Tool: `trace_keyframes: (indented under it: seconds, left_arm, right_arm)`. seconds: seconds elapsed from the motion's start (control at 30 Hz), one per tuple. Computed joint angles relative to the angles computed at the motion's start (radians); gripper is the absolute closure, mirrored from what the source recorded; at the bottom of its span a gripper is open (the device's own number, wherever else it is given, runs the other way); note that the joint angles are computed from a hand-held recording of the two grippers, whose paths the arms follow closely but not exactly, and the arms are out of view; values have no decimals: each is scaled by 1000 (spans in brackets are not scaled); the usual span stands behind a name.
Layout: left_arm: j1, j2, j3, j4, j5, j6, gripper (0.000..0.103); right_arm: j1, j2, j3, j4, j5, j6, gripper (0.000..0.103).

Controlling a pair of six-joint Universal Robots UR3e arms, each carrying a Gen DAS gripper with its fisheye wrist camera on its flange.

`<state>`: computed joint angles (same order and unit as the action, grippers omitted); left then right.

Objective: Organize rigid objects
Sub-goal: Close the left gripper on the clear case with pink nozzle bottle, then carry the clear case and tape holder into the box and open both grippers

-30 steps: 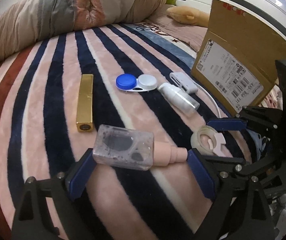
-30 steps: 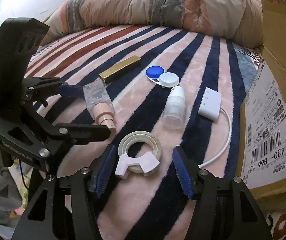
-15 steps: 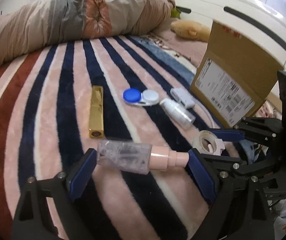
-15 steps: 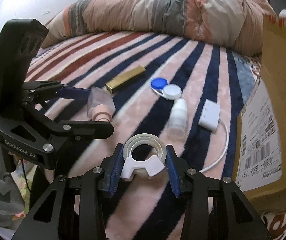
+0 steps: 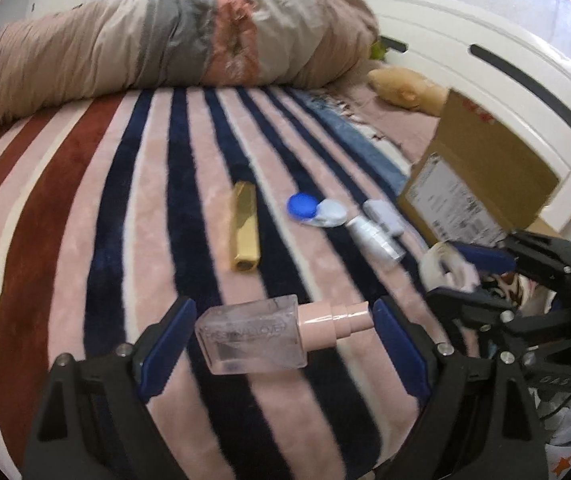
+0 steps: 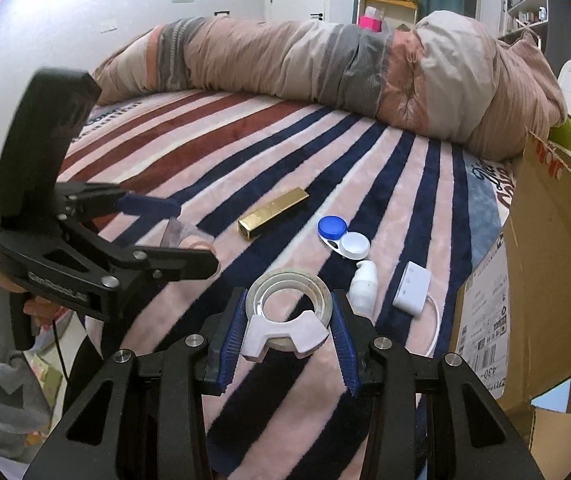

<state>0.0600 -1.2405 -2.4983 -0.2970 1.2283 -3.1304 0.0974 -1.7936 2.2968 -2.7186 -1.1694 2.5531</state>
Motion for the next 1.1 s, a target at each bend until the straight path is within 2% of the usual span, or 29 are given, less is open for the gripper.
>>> trace_keyframes:
  seconds: [0.1, 0.23, 0.4, 0.57, 0.8, 0.87, 1.1]
  left_arm:
    - [29, -17, -30, 14, -30, -7, 14]
    - [-29, -78, -12, 24, 69, -82, 14]
    - [-51, -88, -34, 76, 70, -84, 12]
    - [-105, -190, 25, 119, 98, -103, 11]
    - [-190, -284, 96, 141, 215, -135, 11]
    - [-206, -288, 104, 136, 244, -141, 15]
    - [-172, -239, 69, 148, 204, -137, 15]
  right_arm:
    - [7, 36, -2, -9, -17, 24, 66]
    - [2, 64, 3, -7, -11, 27, 66]
    - [7, 97, -15, -13, -16, 34, 66]
    - [18, 133, -26, -26, -44, 33, 66]
    - [20, 188, -33, -39, -95, 54, 66]
    - [10, 186, -37, -27, -90, 53, 66]
    - [-5, 144, -34, 3, -74, 43, 66]
